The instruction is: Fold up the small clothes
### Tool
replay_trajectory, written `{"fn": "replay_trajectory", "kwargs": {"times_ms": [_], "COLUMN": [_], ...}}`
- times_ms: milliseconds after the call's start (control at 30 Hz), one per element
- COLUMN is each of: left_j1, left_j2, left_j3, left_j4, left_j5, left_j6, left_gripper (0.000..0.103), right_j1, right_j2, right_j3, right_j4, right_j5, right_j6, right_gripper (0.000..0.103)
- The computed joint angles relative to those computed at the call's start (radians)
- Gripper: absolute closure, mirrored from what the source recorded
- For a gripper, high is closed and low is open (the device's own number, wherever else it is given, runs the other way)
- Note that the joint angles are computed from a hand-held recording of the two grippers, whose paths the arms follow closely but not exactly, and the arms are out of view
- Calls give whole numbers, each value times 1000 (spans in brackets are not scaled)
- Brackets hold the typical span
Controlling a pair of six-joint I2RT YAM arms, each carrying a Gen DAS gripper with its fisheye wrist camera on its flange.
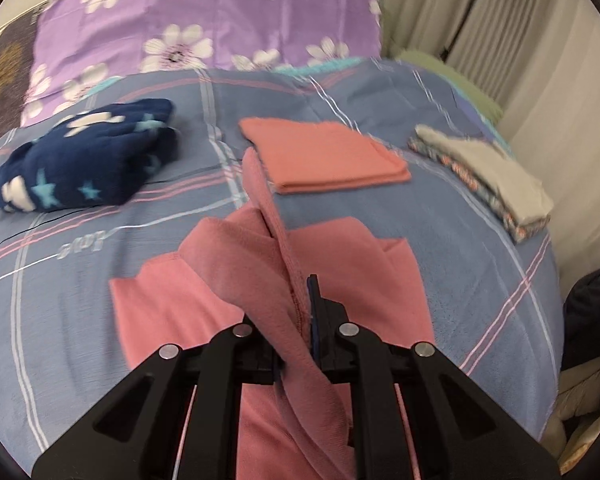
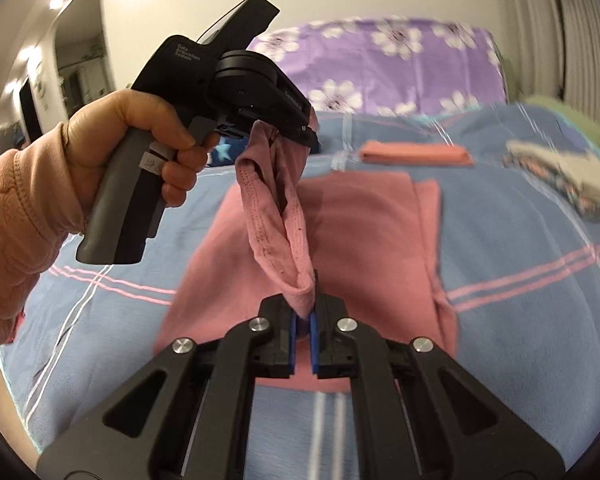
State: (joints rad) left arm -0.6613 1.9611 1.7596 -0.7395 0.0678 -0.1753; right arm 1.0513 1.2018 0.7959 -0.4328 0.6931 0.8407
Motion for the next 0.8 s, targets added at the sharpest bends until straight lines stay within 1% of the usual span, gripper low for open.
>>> {"fn": "replay_trajectory", "kwargs": {"times_ms": [133, 300, 467, 600, 667, 733, 800], "left_j1": [-53, -84, -113, -146, -163, -172, -176], "left_j2": [91, 163, 218, 283, 301, 298, 270], "left_j3": [87, 174, 262, 331, 335, 314, 278], "left_j4": [-35, -77, -116, -135, -126, -105, -80], "left_j5": [-18, -48, -80, -126, -152, -148, -130], "left_j6": [12, 7, 13, 31, 61, 76, 81], "left_gripper": [92, 92, 92, 91, 85, 66, 61], "right_j1": [-52, -94, -103, -123, -158, -170, -188], "right_j2": [-89, -172, -241, -276, -298, -317, -336], "right_j3": [-95, -173, -202, -224, -252, -279, -311], "right_j4": [5, 35, 22, 9, 17, 31, 50], "right_j5": [-62, -129, -121, -145, -203, -250, -295], "right_j6": [43, 41, 52, 76, 100, 135, 158], "right_gripper": [98, 98, 99, 98, 98, 97, 95]}}
